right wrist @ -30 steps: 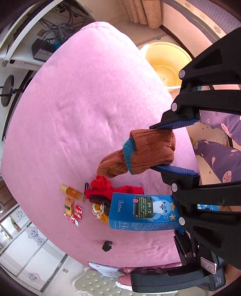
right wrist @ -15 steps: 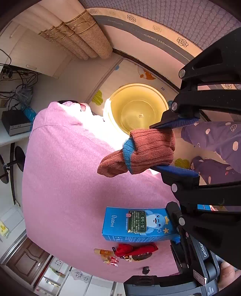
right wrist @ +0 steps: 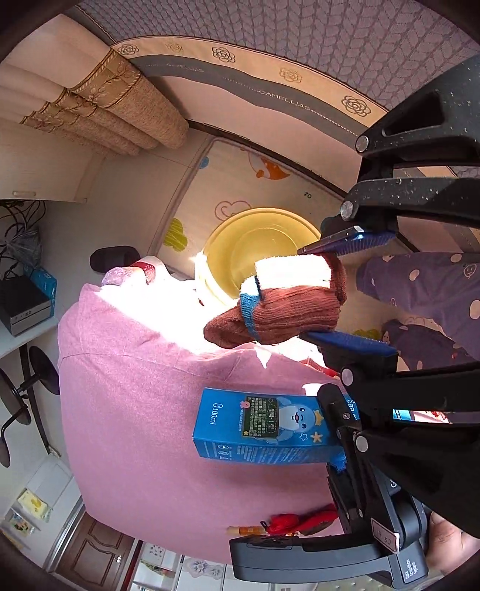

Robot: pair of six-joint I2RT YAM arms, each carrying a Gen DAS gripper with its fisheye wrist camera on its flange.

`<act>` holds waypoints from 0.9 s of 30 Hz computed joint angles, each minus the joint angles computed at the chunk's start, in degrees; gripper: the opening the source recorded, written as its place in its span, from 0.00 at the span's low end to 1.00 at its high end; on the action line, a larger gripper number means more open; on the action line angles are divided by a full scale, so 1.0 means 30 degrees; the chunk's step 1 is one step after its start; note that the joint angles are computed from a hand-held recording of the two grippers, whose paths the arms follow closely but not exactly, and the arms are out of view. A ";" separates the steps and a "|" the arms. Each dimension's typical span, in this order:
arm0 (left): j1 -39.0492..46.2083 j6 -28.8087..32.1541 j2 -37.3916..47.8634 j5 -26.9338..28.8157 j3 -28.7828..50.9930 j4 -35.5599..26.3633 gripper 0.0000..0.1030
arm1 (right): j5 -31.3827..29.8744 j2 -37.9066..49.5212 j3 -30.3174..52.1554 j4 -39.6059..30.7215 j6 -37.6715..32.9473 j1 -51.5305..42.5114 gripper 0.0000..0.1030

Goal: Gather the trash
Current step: 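Carry the blue box and orange sock to the yellow basin and release both, then return both tools to the bedspread above the brown socks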

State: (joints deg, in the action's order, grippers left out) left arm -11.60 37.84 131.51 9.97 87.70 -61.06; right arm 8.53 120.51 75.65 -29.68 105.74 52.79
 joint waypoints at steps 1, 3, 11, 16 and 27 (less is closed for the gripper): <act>-0.0168 -0.0062 -0.0019 0.0104 0.0046 0.0070 0.58 | 0.0088 -0.0230 -0.0340 0.0144 0.0009 -0.0044 0.48; -0.0360 -0.0261 -0.0138 0.0126 -0.0023 0.0532 0.79 | 0.0192 -0.0607 -0.0931 0.0318 -0.0006 -0.0156 0.49; -0.0471 -0.0786 0.0740 0.0014 0.1806 -0.0417 0.79 | -0.0163 -0.1074 -0.1835 0.0963 -0.0308 -0.0839 0.49; -0.0131 -0.1089 0.1178 0.0351 0.3162 -0.1236 0.79 | -0.0319 -0.0485 -0.0549 0.0696 -0.1141 -0.1355 0.49; 0.3197 0.0002 0.2645 0.0814 0.8246 -0.4366 0.79 | -0.0164 0.3674 0.8958 -0.4013 -0.4566 -0.1946 0.49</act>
